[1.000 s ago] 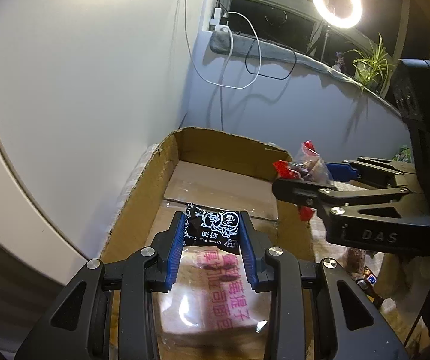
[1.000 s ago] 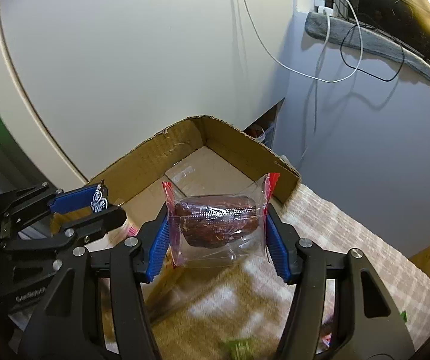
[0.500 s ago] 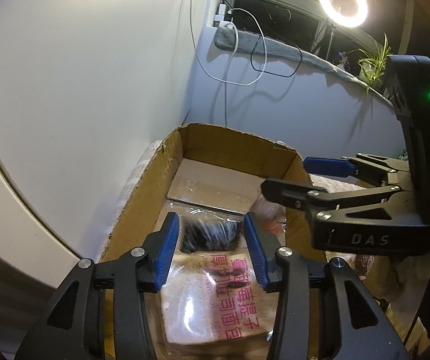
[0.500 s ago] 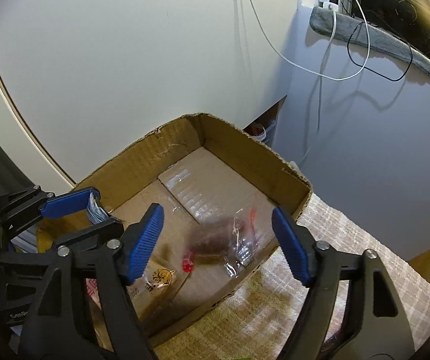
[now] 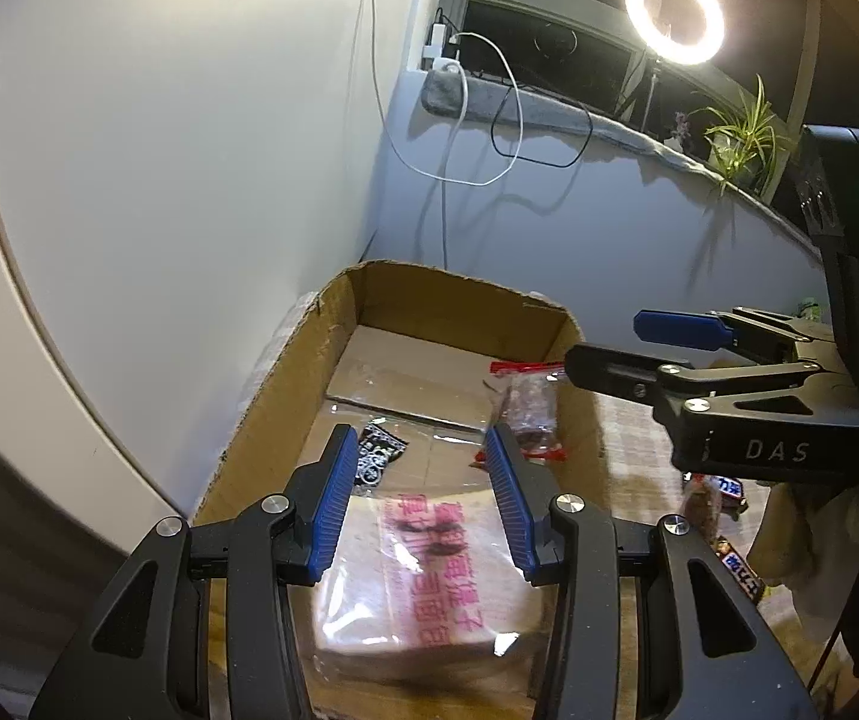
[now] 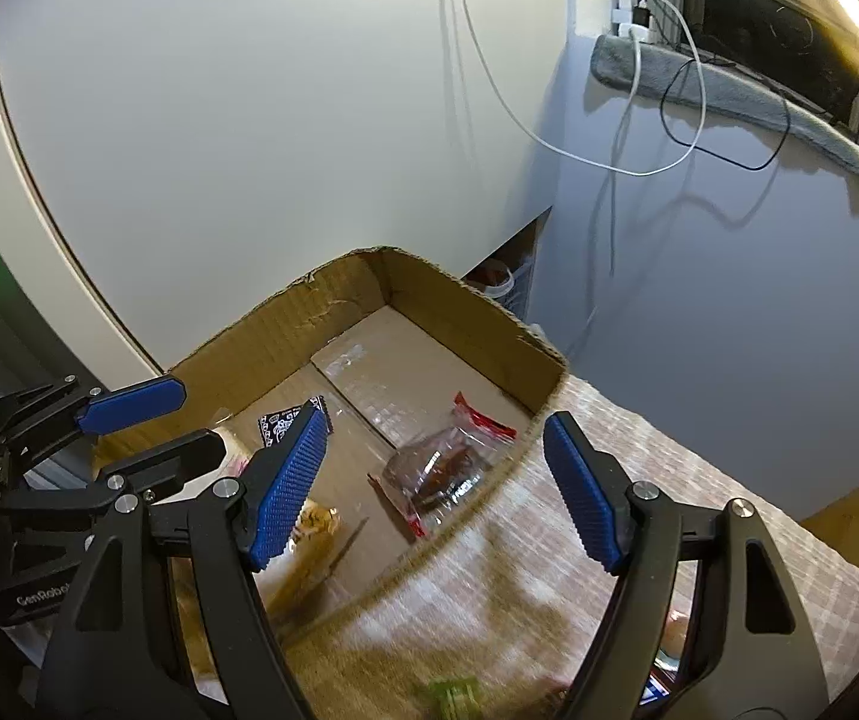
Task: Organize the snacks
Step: 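Open both grippers to drop the candy and pastry into the box, then grasp the yellow-green candy packet with the left gripper while the right gripper grasps the chocolate bar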
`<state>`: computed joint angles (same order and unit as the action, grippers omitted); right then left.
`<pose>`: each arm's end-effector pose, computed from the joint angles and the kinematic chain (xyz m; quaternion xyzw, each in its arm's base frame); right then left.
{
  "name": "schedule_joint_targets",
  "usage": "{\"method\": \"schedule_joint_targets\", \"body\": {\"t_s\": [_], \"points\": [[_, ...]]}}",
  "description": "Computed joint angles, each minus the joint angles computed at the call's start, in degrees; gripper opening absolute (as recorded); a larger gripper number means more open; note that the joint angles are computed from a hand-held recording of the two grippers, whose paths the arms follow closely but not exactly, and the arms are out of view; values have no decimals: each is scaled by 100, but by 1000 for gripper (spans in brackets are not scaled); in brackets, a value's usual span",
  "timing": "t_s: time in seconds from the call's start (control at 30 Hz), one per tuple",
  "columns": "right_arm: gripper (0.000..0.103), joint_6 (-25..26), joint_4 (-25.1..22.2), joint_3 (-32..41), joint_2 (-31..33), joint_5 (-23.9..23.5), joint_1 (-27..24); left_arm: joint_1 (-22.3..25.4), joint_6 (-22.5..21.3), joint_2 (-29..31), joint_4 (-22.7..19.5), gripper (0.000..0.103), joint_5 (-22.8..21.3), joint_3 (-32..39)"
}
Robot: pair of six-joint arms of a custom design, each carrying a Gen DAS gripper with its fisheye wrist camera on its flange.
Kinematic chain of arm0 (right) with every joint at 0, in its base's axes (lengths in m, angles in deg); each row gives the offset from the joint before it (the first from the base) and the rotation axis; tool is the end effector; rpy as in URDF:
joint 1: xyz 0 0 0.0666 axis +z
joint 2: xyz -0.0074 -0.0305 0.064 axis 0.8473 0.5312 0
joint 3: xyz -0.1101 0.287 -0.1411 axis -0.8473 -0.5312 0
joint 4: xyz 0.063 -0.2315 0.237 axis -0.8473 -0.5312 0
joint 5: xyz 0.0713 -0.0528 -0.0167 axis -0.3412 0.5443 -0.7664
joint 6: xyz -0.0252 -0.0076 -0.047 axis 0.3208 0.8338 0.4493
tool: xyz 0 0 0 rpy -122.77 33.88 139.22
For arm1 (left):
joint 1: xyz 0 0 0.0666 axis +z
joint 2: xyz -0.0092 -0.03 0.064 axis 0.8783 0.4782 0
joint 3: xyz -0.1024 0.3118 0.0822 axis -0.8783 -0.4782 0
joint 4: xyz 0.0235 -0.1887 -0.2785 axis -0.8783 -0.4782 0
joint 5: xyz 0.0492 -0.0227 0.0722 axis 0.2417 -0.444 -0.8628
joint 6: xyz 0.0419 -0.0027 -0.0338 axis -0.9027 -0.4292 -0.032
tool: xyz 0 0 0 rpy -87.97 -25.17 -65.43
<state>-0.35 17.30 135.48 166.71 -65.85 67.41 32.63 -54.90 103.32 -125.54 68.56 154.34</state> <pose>0.6543 0.1214 0.3340 -0.2918 0.8910 0.1381 0.3192 0.5145 -0.2710 0.3129 -0.0695 0.9093 -0.0647 0.4053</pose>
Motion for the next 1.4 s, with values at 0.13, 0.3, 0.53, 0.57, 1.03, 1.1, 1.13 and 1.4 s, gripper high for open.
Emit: {"method": "schedule_joint_targets", "body": {"t_s": [0.13, 0.3, 0.53, 0.57, 1.03, 1.1, 1.13, 1.4], "points": [[77, 27, 267, -673, -466, -66, -124, -111, 1, -101, 27, 43, -38, -59], [77, 167, 651, -1679, -1148, -131, -331, -293, -30, -150, 57, 43, -53, -65], [77, 403, 968, -2749, -1867, -163, -695, -567, -87, -80, 66, 43, 0, 46], [77, 443, 985, -2880, -1949, -180, -772, -607, -103, -63, 66, 43, 25, 61], [70, 1246, 475, -3831, -2290, -416, -1452, -1117, -59, 330, 49, 43, 716, 180], [64, 1335, 329, -3862, -2231, -410, -1491, -1172, -40, 429, 24, 43, 883, 248], [59, 1378, 327, -3918, -2239, -382, -1493, -1206, -64, 507, -22, 43, 970, 320], [43, 1698, 56, -4068, -2118, -421, -1516, -1361, -299, 992, -526, 37, 1061, 897]]}}
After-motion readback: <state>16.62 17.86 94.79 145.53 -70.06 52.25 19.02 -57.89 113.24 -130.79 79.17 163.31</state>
